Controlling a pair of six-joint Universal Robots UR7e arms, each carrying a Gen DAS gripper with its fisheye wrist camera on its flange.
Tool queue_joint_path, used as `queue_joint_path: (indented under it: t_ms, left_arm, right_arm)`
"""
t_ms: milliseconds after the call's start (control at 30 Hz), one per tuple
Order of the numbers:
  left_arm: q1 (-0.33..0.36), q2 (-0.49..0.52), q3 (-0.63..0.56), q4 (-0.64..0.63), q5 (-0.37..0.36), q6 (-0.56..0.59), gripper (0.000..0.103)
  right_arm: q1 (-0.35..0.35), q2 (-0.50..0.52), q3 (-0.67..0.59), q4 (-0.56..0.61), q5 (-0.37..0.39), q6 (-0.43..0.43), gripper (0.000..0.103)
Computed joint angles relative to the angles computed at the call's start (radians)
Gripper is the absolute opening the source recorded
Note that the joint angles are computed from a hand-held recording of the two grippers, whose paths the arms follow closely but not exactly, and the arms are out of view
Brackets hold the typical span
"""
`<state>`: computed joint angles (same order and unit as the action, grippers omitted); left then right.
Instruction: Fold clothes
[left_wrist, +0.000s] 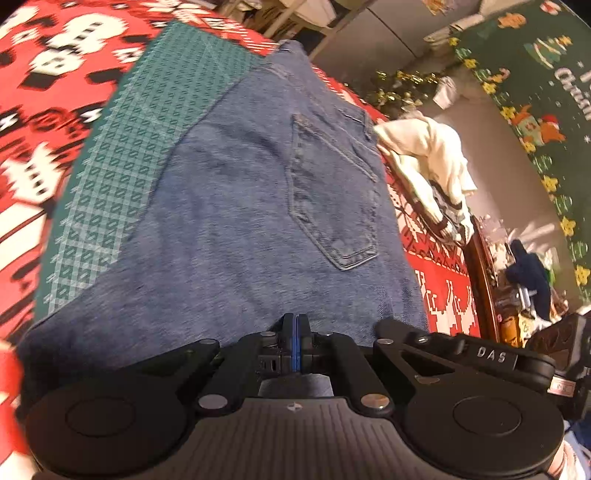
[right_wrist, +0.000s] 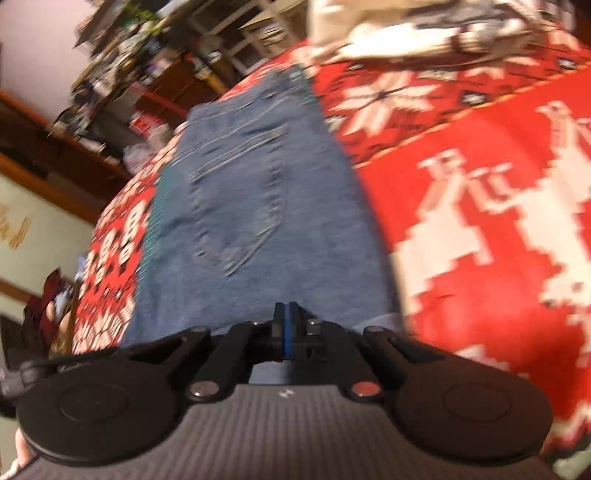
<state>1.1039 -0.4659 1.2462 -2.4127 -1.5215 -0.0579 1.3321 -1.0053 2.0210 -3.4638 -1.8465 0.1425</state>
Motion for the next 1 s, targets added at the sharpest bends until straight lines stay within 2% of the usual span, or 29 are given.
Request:
queue_joint_path:
  t_ms: [300, 367, 467, 500, 567, 667, 700, 767, 833, 900, 1000]
  left_arm:
    - [-0.001, -0.06, 0.068, -0.072, 0.107, -0.051, 0.002]
    - [0.006, -0.074, 0.086, -0.117, 0.07, -0.046, 0.005]
    - [0.016, -0.073, 0.09, -0.173, 0.007, -0.031, 0.005]
    - [0.015, -0.063, 0.081, -0.18, 0.006, -0.029, 0.005]
    - [0.011, -0.038, 0.054, -0.175, 0.023, -0.034, 0.005]
    - [0.006, -0.017, 0.028, -0.145, 0.105, -0.056, 0.005]
    - [0.007, -0.018, 0.027, -0.14, 0.119, -0.063, 0.003]
    - [0.011, -0.026, 0.032, -0.134, 0.133, -0.078, 0.003]
    - [0.011, -0.042, 0.054, -0.147, 0.146, -0.089, 0.003]
    - [0.014, -0.059, 0.073, -0.161, 0.127, -0.098, 0.003]
    - [0.01, -0.087, 0.107, -0.184, 0.118, -0.078, 0.004]
  right_arm:
    - [-0.017, -0.048, 0.06, -0.08, -0.074, 0.091, 0.0]
    - [-0.028, -0.056, 0.081, -0.131, -0.041, 0.099, 0.002]
    - [-0.033, -0.051, 0.081, -0.196, 0.012, 0.05, 0.004]
    - [-0.035, -0.045, 0.073, -0.202, 0.03, 0.035, 0.007]
    - [-0.042, -0.034, 0.054, -0.182, 0.049, 0.028, 0.007]
    - [-0.054, -0.029, 0.04, -0.142, 0.038, 0.052, 0.007]
    - [-0.058, -0.027, 0.036, -0.128, 0.034, 0.06, 0.0]
    - [-0.053, -0.032, 0.037, -0.108, -0.019, 0.078, 0.0]
    - [-0.052, -0.041, 0.052, -0.122, -0.035, 0.103, 0.001]
    - [-0.052, -0.049, 0.074, -0.164, -0.008, 0.105, 0.007]
    - [-0.035, -0.058, 0.099, -0.202, 0.039, 0.047, 0.007]
